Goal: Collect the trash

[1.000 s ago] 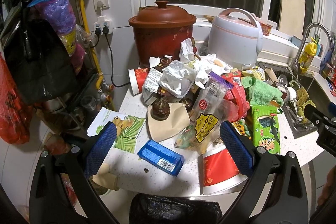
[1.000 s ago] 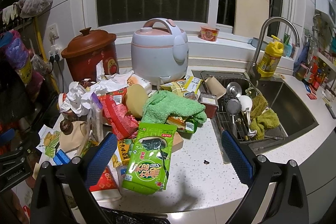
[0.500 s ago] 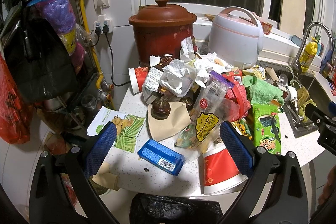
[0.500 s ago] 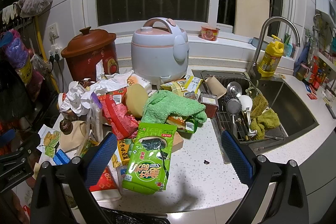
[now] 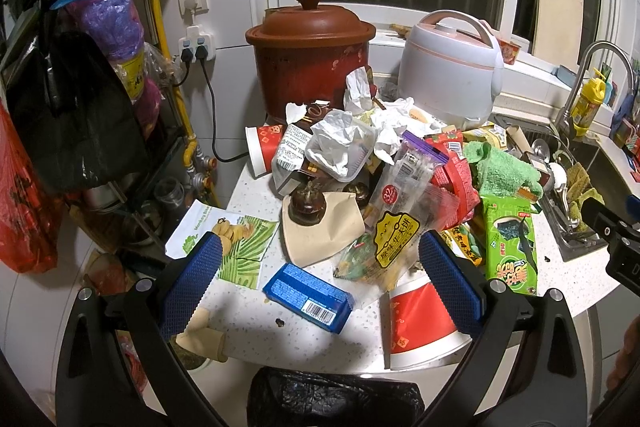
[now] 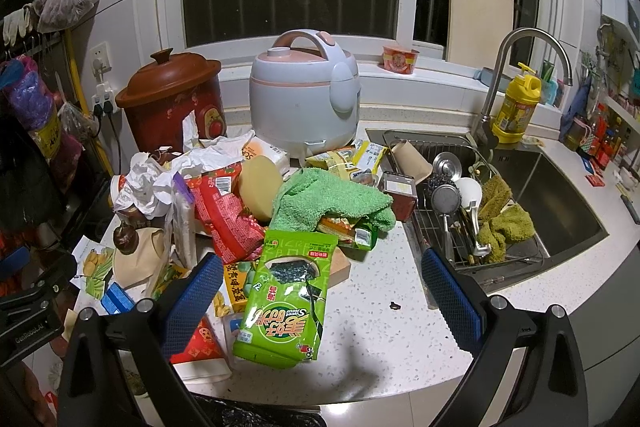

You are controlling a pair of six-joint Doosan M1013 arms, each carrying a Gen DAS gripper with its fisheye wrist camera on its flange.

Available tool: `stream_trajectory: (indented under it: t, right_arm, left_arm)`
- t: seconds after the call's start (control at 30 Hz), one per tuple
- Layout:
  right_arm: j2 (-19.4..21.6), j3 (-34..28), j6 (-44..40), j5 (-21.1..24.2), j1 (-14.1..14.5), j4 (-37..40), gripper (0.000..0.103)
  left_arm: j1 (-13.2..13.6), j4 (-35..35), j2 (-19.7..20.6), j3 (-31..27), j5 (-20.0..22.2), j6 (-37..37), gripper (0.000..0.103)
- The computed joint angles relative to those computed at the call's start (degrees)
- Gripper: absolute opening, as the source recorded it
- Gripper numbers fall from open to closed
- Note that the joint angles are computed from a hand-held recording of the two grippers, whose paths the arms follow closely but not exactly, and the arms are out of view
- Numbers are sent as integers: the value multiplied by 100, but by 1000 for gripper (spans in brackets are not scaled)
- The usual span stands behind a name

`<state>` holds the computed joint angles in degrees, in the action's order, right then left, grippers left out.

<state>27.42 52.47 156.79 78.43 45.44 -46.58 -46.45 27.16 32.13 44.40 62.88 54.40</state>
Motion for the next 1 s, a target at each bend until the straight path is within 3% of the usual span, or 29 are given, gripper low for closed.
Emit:
stream_trajectory:
  t: [0.7,1.0]
  right_arm:
    - [29,20,27,-12,9,8,98]
    - [12,157,79,77,10,90,98]
  left_arm:
    - [13,-31,27,-38,37,34,96]
    - [51,-224,-47,335,-83,61,96]
